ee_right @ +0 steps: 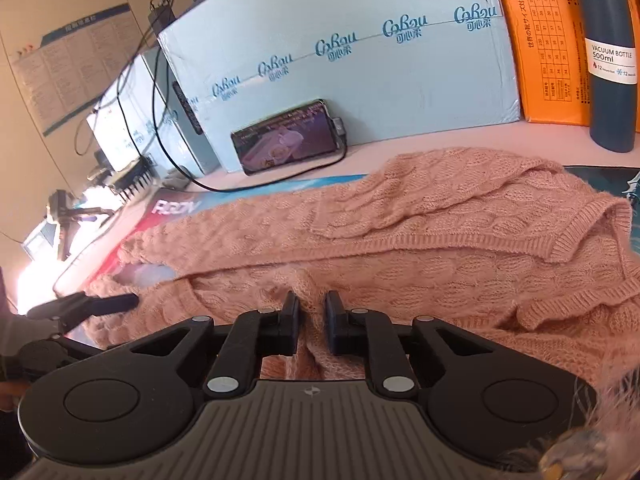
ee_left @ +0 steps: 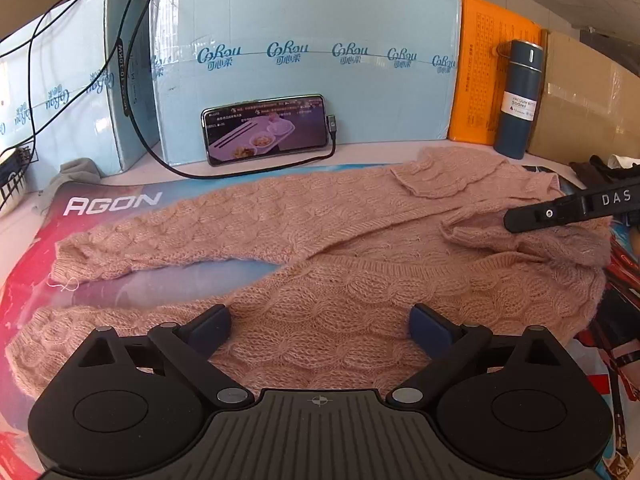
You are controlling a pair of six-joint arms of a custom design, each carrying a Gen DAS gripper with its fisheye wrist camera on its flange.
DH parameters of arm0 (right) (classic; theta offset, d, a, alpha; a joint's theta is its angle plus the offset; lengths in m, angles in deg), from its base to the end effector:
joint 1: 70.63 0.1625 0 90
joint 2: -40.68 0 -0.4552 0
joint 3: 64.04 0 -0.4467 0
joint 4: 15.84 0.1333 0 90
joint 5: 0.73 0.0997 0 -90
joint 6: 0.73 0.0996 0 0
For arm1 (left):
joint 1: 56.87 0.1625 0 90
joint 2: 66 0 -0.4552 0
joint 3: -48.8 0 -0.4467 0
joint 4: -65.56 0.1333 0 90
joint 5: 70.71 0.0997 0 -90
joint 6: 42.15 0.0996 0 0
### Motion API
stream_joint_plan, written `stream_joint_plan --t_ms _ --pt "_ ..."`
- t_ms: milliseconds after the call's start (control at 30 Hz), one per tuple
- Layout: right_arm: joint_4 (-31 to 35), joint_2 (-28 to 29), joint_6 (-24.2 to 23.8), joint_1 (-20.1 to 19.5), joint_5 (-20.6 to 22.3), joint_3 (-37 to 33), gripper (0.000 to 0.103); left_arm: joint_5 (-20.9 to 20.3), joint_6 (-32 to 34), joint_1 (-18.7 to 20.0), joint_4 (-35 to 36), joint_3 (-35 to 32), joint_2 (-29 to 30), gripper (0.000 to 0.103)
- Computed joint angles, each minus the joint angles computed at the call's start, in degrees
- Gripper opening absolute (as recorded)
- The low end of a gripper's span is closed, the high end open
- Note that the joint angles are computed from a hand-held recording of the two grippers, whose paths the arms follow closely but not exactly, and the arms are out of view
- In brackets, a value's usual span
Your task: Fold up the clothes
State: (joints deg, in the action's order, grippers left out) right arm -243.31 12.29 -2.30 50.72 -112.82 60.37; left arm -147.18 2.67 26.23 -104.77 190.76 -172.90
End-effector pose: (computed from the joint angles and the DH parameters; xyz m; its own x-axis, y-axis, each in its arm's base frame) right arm 0.3365 -0.3681 -0.0685 -0.9098 -0.2869 0.2999 -0.4150 0.6325 -0.6540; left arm 0.1107 -0.3884 0.3441 -0.6392 0.4583 -0.6176 0.7544 0.5296 -0.3879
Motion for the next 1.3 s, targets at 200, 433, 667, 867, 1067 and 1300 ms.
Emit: stream_joint_plan --t_ms 200,433,667,867,1067,1300 --pt "2.56 -1.66 -0.90 -1.58 9.16 0.75 0.012 -0.43 -0.23 0.17 0.24 -0.15 0.08 0.099" --pt "4.34 2.18 -5.02 2.01 -5.05 -3.06 0.040 -0.72 -0.30 0.34 0.33 -0.30 0.19 0.099" --pt "-6.43 3.42 -6.49 5.25 -10.15 -2.05 0.047 -0.85 -0.35 0.43 0.47 -0.33 0.18 0.099" --pt "-4.84 1.36 4.09 3.50 -4.49 2.76 0.052 -1.22 -0.36 0.61 0.94 -0.49 0.24 0.101" --pt "-4.59 2.67 7.98 2.85 -5.89 2.66 0.048 -1.13 -0.30 0.60 0.89 -0.45 0.27 0.101" --pt "-5.53 3.37 2.55 4.97 -7.77 1.94 0.060 -0.92 -0.26 0.51 0.86 -0.41 0.32 0.102"
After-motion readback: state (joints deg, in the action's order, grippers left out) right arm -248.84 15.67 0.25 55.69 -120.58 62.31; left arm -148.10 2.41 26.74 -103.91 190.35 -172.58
